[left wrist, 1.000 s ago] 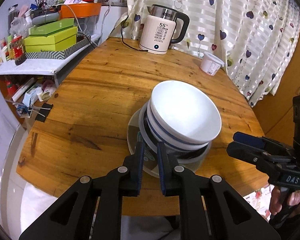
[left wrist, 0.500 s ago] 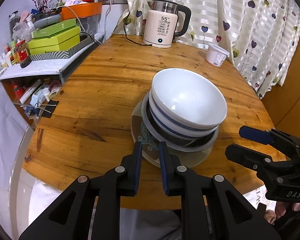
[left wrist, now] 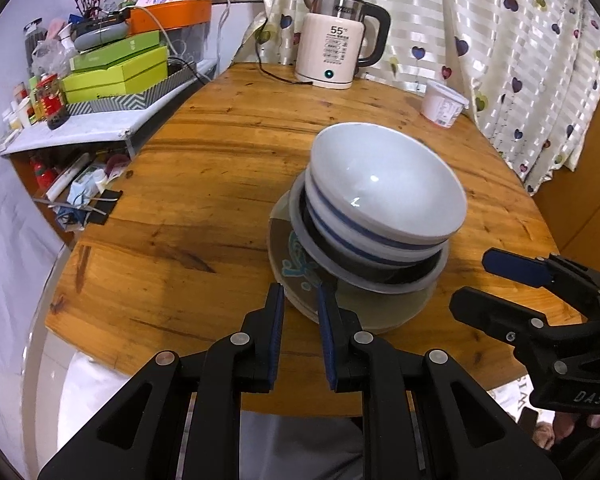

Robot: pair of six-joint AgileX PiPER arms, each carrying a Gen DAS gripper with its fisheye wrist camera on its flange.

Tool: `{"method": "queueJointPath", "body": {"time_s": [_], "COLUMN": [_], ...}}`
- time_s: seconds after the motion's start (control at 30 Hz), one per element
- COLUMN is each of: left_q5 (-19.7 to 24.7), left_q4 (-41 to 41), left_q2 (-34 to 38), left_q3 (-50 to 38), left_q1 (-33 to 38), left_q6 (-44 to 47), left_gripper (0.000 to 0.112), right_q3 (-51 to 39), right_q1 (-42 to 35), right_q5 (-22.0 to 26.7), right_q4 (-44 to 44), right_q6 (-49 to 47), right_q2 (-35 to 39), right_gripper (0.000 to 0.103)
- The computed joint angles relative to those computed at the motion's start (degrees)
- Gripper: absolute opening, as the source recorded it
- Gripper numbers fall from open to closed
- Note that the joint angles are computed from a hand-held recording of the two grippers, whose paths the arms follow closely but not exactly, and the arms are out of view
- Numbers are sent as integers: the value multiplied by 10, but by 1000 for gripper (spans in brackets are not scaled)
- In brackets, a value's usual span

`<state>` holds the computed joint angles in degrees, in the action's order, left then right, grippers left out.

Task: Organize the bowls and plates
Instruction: 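Open both tools to release the bowl stack and pull back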

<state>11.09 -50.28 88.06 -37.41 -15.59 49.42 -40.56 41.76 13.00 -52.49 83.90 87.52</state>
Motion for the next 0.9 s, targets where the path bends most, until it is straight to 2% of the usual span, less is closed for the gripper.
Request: {"method": "queueJointPath", "body": {"time_s": [0.07, 0.17, 0.27, 0.37, 0.53, 0.63, 0.73, 0.83, 0.9], "left_q5": [-6, 4, -10, -3, 5, 3, 9, 6, 11], "left_q4": [24, -12, 34, -5, -13, 14, 1, 36, 20], "left_q2": [3, 7, 8, 11, 19, 24, 26, 26, 25], "left_q3": [-1, -1, 0, 1, -4, -7, -8, -9, -10], "left_q1": [-3, 4, -3, 6, 15, 15, 18, 15, 17], "left_q6": [-26, 8, -43, -3, 6, -20, -6, -41, -26], "left_gripper": [18, 18, 18, 18, 18, 18, 18, 18, 18], "right_q3": [-2, -6, -9, -11, -13, -14, -15, -13, -12], "right_q1": [0, -1, -3, -2, -2, -1, -2, -2, -2], "right_q5": [-1, -3, -5, -3, -3, 0, 0, 0, 0], "right_q4": [2, 10, 20, 23, 25, 30, 32, 25, 16], "right_q6": [-4, -16, -29, -31, -33, -38, -39, -31, -24], "right_q2": [4, 10, 13, 14, 16, 17, 19, 22, 21], "right_gripper": [67, 67, 67, 67, 67, 67, 67, 67, 67]}}
